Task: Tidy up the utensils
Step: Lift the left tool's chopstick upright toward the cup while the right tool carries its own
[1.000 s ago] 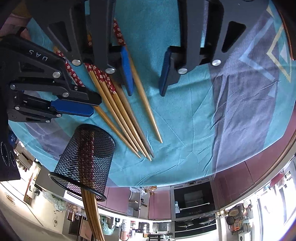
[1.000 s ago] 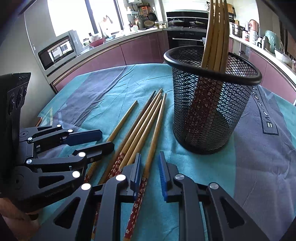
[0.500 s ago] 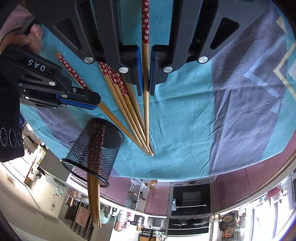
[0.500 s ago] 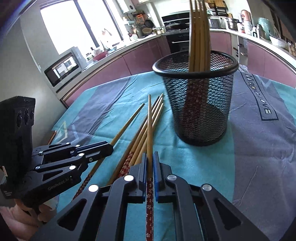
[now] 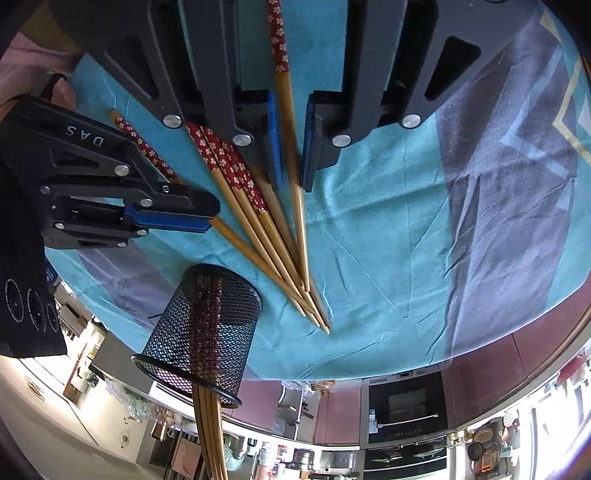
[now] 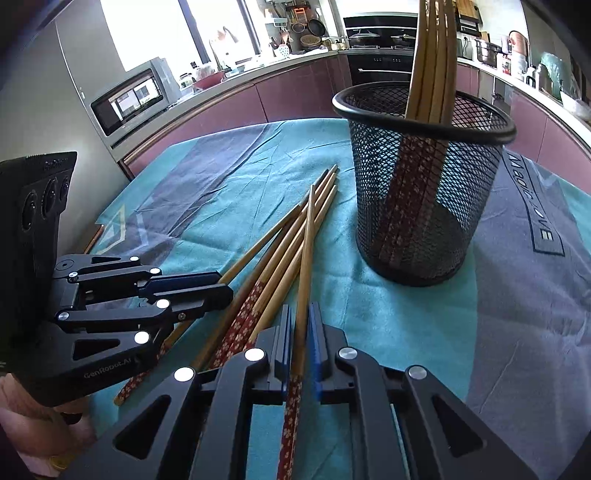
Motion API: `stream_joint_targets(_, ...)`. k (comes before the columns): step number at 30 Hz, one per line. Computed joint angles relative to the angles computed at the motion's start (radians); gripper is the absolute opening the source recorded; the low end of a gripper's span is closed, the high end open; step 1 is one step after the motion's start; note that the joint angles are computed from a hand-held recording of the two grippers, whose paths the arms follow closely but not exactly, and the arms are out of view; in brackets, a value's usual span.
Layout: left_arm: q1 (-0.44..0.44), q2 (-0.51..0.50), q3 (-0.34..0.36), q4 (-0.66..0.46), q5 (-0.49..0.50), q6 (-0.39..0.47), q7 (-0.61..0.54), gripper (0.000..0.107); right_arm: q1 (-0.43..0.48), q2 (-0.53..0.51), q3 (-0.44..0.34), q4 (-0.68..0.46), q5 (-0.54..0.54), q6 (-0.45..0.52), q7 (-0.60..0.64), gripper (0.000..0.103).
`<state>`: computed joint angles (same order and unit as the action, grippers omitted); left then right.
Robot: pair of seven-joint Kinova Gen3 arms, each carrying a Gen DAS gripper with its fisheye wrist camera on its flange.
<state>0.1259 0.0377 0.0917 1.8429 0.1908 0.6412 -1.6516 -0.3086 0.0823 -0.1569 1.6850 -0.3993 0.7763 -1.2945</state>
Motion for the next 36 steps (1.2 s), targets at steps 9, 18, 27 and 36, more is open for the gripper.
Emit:
stream_joint_targets(9, -0.031, 0.057, -0.004, -0.071, 0.061, 0.050, -0.083, 0.012, -0.001, 0.048, -0.006, -0.053, 0.015, 0.011, -0.012, 0.008)
stream_joint_targets(18, -0.032, 0.030, -0.003, -0.057, 0.068, 0.030, -0.050, 0.007, 0.037, -0.002, -0.004, -0.003, -0.085, -0.025, 0.075, 0.006)
stream_joint_targets(27, -0.065, -0.084, -0.052, -0.038, 0.287, 0.051, -0.268, 0.007, 0.056, -0.101, 0.045, 0.041, -0.225, -0.043, 0.208, 0.006)
stream_joint_targets(36, -0.057, -0.169, -0.128, -0.039, 0.495, 0.104, -0.454, 0.007, 0.062, -0.165, 0.109, 0.057, -0.336, -0.056, 0.303, 0.006)
